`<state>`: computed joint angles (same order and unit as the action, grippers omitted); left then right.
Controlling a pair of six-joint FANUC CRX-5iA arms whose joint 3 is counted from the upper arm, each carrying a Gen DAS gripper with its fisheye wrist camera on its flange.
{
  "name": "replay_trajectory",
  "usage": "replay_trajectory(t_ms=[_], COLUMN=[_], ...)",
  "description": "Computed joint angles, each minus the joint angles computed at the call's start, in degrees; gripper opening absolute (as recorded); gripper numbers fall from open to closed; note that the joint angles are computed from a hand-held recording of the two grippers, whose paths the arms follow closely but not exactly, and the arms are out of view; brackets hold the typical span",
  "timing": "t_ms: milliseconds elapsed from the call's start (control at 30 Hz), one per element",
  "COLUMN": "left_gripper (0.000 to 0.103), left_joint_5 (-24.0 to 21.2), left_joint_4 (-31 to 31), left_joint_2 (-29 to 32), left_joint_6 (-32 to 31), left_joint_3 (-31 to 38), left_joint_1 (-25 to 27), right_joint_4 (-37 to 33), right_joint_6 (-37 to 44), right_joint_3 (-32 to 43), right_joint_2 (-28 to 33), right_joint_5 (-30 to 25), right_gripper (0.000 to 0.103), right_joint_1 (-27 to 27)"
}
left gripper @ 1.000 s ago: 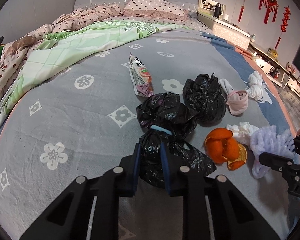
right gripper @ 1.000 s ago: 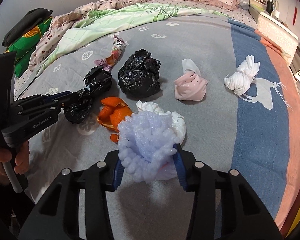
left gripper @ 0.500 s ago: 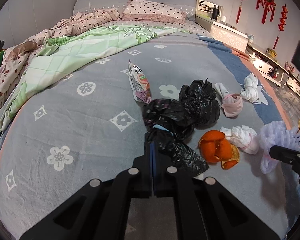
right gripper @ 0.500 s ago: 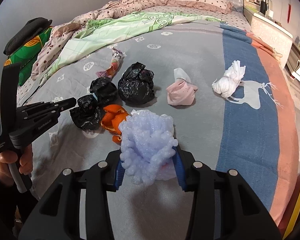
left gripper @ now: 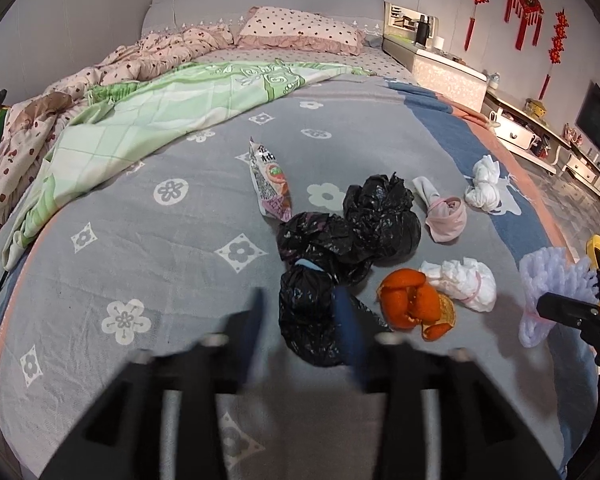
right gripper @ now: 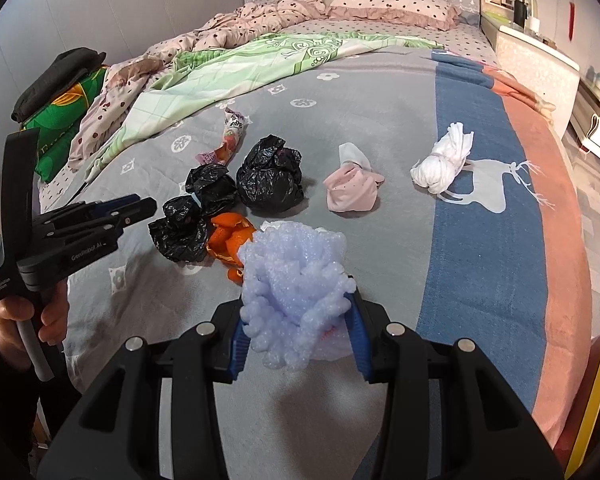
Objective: Collect trash
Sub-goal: 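Grasp the black plastic bags with the left gripper while the right gripper grasps the lavender mesh sponge, then lift the black bags and lavender sponge and carry both over the yellow bin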
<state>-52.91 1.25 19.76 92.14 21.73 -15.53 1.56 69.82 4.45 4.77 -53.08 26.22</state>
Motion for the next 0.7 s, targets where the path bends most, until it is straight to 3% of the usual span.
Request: replay_trajectory(t_ms=[367, 533, 700], left_gripper=[0.047, 0.023, 0.018], left_joint_5=[-7.1, -8.0, -6.3], left_joint_4=[-5.1, -5.4, -4.9], left_joint_2=[8.1, 9.4, 7.7], left_joint_6=[3.4, 3.8, 3.2], left_joint_3=[9.5, 10.1, 8.3], left_joint_1=[-2.4, -2.5, -2.1], right_joint_4=[-2.1, -3.0, -3.7], right_joint_6=[0.9, 1.0, 1.3], right_joint_3=[0.2, 0.1, 0.3], right_joint_2=[0.8, 1.0, 0.7], right_joint_5=[-0.1, -0.2, 0.0], right_gripper=[0.040, 0.040, 0.040], right_joint_1=[-2.0, -2.6, -2.8])
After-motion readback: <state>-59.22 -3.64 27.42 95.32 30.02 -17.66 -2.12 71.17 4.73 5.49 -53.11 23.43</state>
